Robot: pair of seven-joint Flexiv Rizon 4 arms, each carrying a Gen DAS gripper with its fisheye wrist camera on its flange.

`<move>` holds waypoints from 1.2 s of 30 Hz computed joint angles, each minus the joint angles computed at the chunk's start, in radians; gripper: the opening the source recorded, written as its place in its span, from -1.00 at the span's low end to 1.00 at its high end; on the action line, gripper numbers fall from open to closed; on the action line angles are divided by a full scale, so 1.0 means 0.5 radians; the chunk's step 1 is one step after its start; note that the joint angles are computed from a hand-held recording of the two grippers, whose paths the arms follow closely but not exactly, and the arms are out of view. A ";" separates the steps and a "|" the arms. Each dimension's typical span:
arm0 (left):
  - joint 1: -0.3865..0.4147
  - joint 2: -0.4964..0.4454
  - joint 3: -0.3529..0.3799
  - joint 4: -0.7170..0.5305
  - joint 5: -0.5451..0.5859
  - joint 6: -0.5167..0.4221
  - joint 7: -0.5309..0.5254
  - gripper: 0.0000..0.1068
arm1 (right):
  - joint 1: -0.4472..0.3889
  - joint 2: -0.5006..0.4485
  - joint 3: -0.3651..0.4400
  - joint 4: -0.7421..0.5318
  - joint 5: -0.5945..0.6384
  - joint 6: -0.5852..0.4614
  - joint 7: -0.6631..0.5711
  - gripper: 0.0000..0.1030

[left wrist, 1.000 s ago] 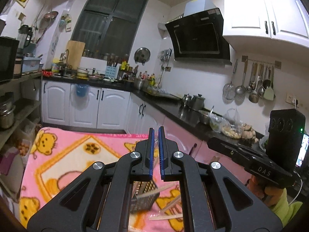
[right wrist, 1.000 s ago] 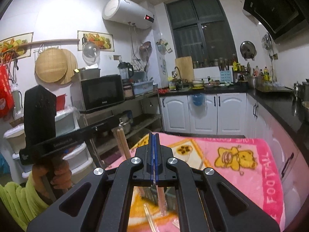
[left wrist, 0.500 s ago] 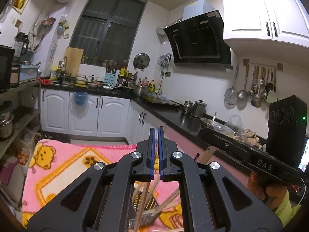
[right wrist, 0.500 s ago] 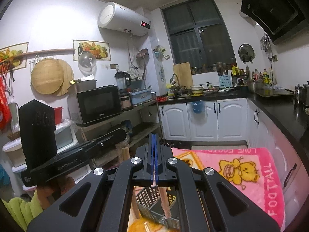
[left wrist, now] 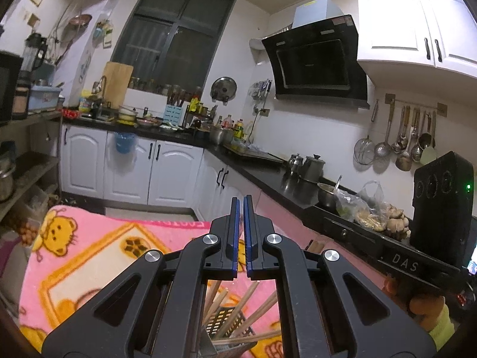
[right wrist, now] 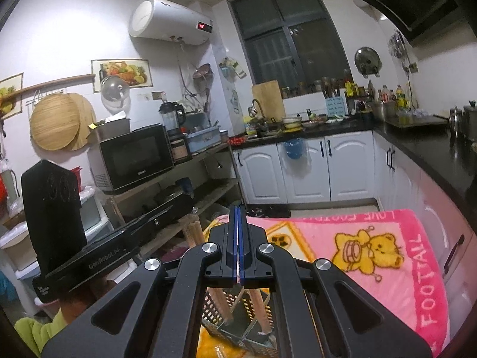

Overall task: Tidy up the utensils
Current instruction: 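Open the left gripper over the caddy while the right gripper releases its chopsticks into it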

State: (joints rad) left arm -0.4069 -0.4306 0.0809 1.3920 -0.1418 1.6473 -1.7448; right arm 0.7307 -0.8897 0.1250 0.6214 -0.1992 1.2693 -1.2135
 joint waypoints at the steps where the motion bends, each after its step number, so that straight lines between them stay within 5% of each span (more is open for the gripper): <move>1: 0.004 -0.005 -0.005 0.004 -0.003 0.003 -0.003 -0.98 | 0.000 -0.010 -0.003 -0.014 -0.001 -0.010 0.004 -0.98; 11: 0.219 -0.023 -0.302 0.090 -0.126 0.050 0.117 -0.98 | -0.015 -0.098 0.013 -0.120 0.070 -0.109 0.038 -0.97; 30: 0.202 0.043 -0.267 0.285 -0.197 -0.040 0.096 -0.91 | -0.070 0.084 -0.023 0.348 0.029 0.034 0.250 -0.67; 36: 0.284 0.092 -0.399 0.398 -0.225 -0.092 0.166 -0.71 | -0.102 0.192 -0.011 0.588 -0.015 0.102 0.316 -0.58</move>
